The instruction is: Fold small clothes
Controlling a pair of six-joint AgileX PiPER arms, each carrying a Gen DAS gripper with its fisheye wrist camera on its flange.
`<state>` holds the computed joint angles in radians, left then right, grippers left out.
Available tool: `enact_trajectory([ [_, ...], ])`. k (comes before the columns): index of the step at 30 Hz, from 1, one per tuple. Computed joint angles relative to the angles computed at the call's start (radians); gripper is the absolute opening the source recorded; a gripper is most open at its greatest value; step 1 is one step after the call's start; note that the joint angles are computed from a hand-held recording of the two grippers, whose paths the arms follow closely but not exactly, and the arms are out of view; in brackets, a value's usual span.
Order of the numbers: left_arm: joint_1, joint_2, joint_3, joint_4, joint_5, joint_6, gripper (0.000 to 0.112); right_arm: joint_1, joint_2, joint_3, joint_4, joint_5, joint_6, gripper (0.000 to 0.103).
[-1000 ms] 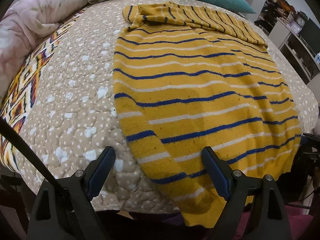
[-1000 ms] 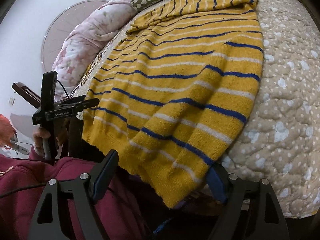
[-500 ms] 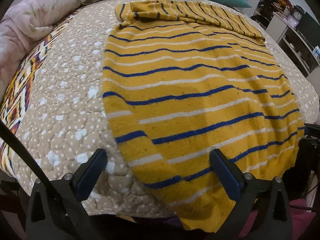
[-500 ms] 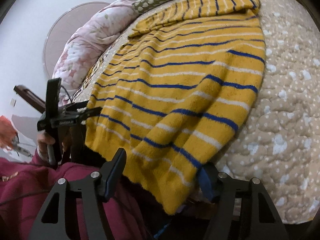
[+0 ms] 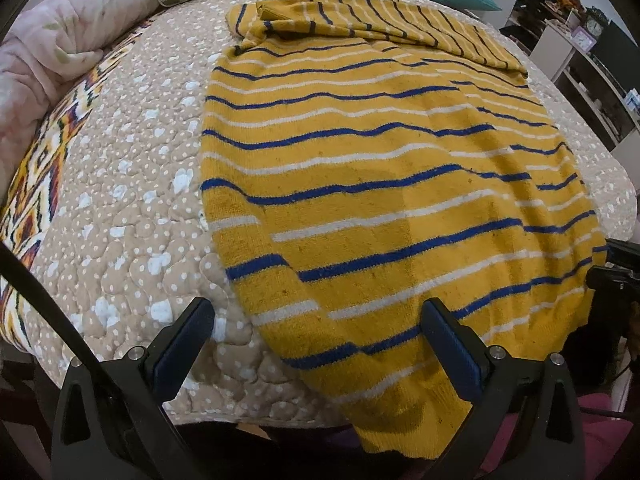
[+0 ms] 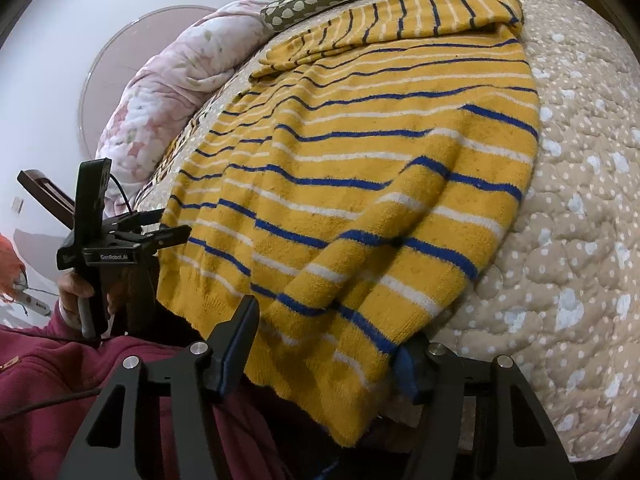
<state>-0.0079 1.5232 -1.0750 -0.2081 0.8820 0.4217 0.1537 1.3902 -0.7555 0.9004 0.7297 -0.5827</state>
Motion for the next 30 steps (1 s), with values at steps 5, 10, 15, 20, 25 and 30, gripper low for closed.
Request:
enact_trajectory([
  [5, 0.0, 0.001, 0.002, -0.002, -0.003, 0.012, 0.102, 0.024, -0.003, -0.023, -0.061, 0.003, 0.063, 0.066],
  [10, -0.006, -0.004, 0.016, -0.001, -0.019, 0.017, 0.102, 0.004, 0.008, -0.019, -0.015, 0.016, 0.051, 0.066],
  [15, 0.028, -0.031, 0.025, -0.03, -0.029, 0.059, 0.063, 0.027, -0.024, 0.024, -0.022, -0.055, 0.032, 0.04],
  [20, 0.134, 0.029, -0.098, -0.147, 0.095, 0.105, 0.01, -0.062, -0.038, 0.041, 0.121, -0.006, -0.105, 0.014],
  [25, 0.148, 0.063, -0.211, -0.183, 0.138, 0.091, 0.01, -0.135, -0.039, -0.005, 0.238, 0.037, -0.221, 0.011],
  [30, 0.141, 0.11, -0.377, -0.211, 0.163, 0.057, 0.01, -0.2, -0.007, -0.086, 0.327, 0.043, -0.284, 0.01],
])
